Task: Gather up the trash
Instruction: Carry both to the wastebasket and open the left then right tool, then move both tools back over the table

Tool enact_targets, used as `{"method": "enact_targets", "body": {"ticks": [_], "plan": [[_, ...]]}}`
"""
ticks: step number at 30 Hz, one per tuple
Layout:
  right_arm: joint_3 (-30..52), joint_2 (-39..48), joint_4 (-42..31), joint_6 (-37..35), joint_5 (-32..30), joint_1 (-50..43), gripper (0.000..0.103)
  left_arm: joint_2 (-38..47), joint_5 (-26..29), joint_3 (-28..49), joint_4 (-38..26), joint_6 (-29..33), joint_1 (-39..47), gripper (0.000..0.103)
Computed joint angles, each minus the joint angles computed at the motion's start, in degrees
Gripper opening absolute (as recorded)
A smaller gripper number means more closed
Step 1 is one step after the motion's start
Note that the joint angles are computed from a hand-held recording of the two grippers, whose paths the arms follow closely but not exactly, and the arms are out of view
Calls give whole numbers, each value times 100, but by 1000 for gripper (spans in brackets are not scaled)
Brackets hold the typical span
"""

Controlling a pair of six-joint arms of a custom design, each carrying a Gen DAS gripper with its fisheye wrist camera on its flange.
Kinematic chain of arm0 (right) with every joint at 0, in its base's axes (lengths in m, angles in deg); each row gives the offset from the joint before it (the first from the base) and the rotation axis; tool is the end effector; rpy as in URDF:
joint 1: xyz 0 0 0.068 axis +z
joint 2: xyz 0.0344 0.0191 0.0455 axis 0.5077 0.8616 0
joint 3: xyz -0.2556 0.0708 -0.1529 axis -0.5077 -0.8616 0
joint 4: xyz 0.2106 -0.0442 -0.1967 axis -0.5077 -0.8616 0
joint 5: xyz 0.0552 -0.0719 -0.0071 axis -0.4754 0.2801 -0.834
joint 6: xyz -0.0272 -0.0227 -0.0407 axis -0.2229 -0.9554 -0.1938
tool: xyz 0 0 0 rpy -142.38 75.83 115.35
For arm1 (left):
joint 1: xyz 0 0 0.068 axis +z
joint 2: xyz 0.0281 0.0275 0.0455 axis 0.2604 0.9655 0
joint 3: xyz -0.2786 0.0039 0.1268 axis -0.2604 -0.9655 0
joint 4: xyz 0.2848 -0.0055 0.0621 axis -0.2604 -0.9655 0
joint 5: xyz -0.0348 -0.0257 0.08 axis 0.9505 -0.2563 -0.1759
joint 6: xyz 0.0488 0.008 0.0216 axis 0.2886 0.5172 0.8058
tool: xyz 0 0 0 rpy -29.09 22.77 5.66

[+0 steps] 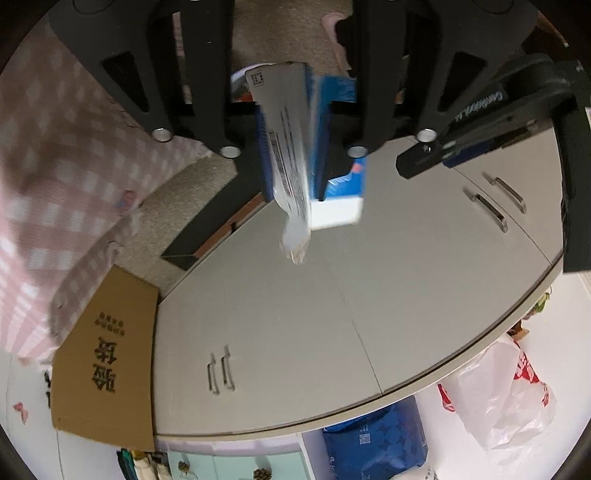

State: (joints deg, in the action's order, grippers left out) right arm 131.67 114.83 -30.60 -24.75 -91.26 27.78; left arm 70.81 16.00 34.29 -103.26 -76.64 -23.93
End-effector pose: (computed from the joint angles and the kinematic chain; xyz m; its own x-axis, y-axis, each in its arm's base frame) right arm 0.3138 -0.0016 0.2023 -0.7269 0.0064 -0.6867 -0.2301 0.9399 0.2523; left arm 0.2902 -0.2202 0.2024 -0.7777 -0.3427 -0.5269 -0.2568 0.9384 -0.2314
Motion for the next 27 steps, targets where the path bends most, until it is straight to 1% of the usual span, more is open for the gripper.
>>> {"method": "enact_targets", "body": {"ticks": [1, 2, 5, 10, 15, 21, 27], "plan": [[21, 46, 2, 43, 11, 22, 48, 27, -19, 42, -77, 3, 8, 67], [32, 86, 15, 82, 54, 41, 49, 35, -41, 65, -142, 6, 20, 67], [-6, 21, -51, 92, 19, 49, 49, -54, -2, 10, -133, -12, 54, 67], [-77, -382, -283, 7, 4, -45, 49, -208, -46, 35, -212, -56, -44, 67], [-95, -941, -618, -101, -86, -242, 49, -376, -273, 269, -480, -86, -320, 67], [-14, -1639, -1263, -342, -580, -875, 49, -536, -626, 643, -823, -159, -806, 68], [237, -2137, -2080, -894, -1310, -2073, 50, -268, -943, 1379, -1133, -156, -1480, 69]]}}
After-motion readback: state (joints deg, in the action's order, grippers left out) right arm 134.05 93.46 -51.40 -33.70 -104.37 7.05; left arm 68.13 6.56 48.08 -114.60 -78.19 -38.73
